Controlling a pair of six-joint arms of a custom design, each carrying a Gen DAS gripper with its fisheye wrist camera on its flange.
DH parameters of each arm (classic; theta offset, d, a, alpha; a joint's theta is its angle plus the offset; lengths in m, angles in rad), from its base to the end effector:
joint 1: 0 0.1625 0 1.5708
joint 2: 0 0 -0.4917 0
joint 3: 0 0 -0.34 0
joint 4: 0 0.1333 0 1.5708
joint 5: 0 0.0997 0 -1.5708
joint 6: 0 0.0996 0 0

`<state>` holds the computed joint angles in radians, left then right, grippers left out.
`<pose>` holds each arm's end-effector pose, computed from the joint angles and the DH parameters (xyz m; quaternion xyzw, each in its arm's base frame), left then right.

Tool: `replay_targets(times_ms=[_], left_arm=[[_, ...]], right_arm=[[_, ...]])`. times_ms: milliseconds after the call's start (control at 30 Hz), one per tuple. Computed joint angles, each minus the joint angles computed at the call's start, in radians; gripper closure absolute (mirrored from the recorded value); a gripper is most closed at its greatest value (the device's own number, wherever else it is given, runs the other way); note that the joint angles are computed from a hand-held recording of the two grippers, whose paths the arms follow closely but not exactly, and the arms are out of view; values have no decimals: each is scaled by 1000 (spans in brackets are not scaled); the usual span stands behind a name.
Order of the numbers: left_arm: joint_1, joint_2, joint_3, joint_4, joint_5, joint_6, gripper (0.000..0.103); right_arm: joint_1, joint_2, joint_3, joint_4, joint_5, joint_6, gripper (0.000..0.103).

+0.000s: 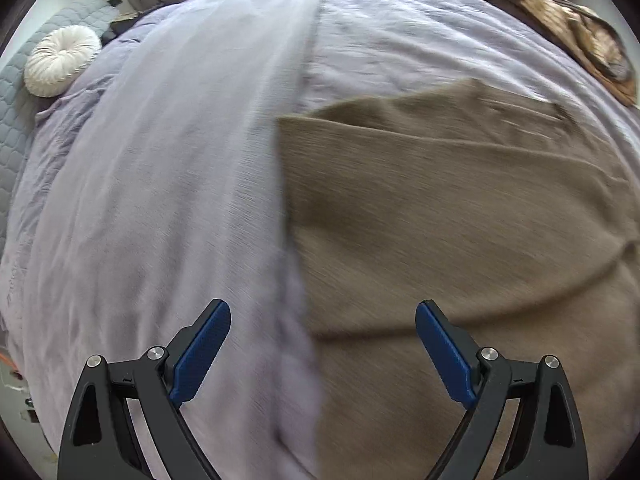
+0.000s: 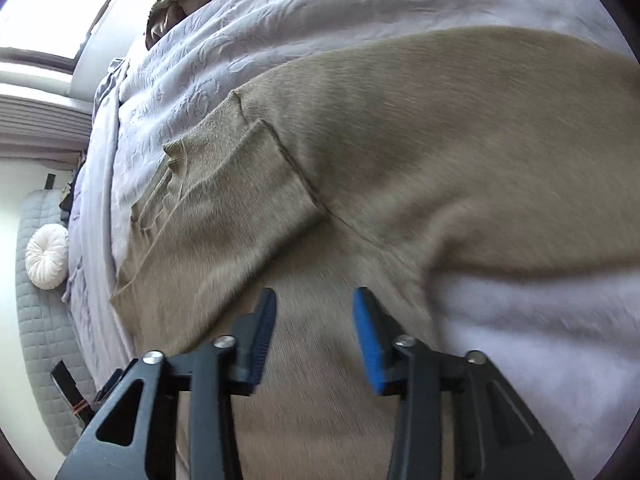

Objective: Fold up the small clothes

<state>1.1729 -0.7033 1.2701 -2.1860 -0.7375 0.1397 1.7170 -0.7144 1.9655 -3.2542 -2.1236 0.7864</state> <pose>-0.1055 -0.7852 0.2359 0.2333 0.8840 -0.0740 0.3984 0.1682 -0.5861 0.1267 -0.3512 -0.8735 0.3041 0.1453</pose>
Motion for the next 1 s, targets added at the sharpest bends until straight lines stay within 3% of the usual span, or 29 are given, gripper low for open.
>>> replay_targets(times_ms=[267,533,733,900,1000], left_arm=[[-93,-30,111,106,-131,-111,9],[-166,1,157,132,-208,-136,9],[-202,47,166,125,-252,-139,9],[-230,75,179,117,-277,-154,9],[-243,87,184,110,-290,-162,9]], right_arm=[[6,-61,171,-126,59,89,55],[0,-95,327,-296,27,157,55],[-26,-141,483,-529,-64,182,55],[-59,-151,609,-806,-199,205,55],[-104,-129,668,-1002,-206,211,55]])
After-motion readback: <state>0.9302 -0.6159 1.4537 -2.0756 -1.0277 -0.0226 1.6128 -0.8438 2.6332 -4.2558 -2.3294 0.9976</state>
